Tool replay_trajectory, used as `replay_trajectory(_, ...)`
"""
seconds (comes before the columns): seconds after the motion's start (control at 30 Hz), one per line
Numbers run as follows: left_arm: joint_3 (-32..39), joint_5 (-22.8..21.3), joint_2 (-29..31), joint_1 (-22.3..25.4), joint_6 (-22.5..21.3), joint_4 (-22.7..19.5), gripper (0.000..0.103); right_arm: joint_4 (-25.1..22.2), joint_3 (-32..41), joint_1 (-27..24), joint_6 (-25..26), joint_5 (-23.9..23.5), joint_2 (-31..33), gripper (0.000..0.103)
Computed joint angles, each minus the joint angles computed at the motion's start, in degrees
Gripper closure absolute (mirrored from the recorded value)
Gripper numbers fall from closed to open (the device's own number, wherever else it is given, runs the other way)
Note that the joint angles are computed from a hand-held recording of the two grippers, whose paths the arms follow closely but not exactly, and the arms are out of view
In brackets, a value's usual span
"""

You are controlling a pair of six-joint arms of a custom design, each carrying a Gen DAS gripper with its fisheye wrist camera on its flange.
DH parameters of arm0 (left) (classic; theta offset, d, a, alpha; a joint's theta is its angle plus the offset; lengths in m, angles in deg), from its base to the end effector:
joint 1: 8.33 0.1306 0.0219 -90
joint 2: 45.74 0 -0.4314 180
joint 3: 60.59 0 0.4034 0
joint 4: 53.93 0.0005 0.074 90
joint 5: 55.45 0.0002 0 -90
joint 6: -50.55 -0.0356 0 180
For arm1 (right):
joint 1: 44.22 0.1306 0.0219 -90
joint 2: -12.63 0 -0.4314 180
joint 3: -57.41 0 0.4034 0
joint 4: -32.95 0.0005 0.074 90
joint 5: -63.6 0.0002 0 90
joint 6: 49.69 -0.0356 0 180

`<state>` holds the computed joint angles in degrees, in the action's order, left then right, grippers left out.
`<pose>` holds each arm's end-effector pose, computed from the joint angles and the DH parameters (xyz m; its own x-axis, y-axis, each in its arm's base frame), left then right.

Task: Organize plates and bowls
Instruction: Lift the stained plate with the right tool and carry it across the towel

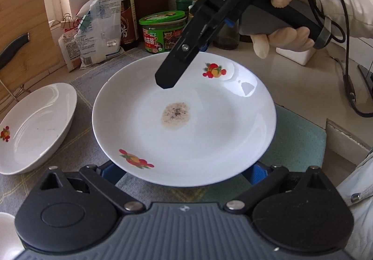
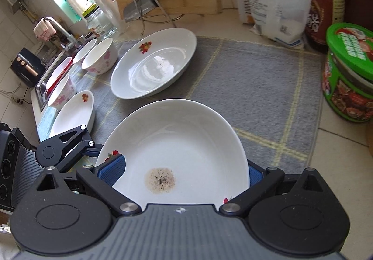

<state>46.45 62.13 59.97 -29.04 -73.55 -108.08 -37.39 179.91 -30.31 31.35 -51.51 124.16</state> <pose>0.5605 -0.2301 0.4710 -0.2947 0.6427 -0.7072 0.8941 0.4466 0.0334 0.6082 0.1657 0.5171 -0.8916 -0.0755 -0.4464 -0.2922 0.8491 0.4400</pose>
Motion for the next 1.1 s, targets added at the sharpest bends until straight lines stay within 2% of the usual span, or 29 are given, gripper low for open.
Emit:
replay_trajectory(0.33, 4.5, -1.3, 4.2, -1.4, 1.6, -0.1, 0.002, 1.0, 0.9, -1.7, 0.8, 1.8, 1.7, 0.0)
replay_trajectory(0.57, 7.0, -1.9, 6.0, -1.5, 1.1, -1.3, 0.002, 2.0, 0.7, -2.4, 0.4, 1.7, 2.2, 0.0)
replay_trajectory(1.1, 9.2, -2.9, 7.7, -1.6, 2.3, -2.6, 0.002, 2.1, 2.1, -2.5, 0.6, 2.5, 3.7, 0.0)
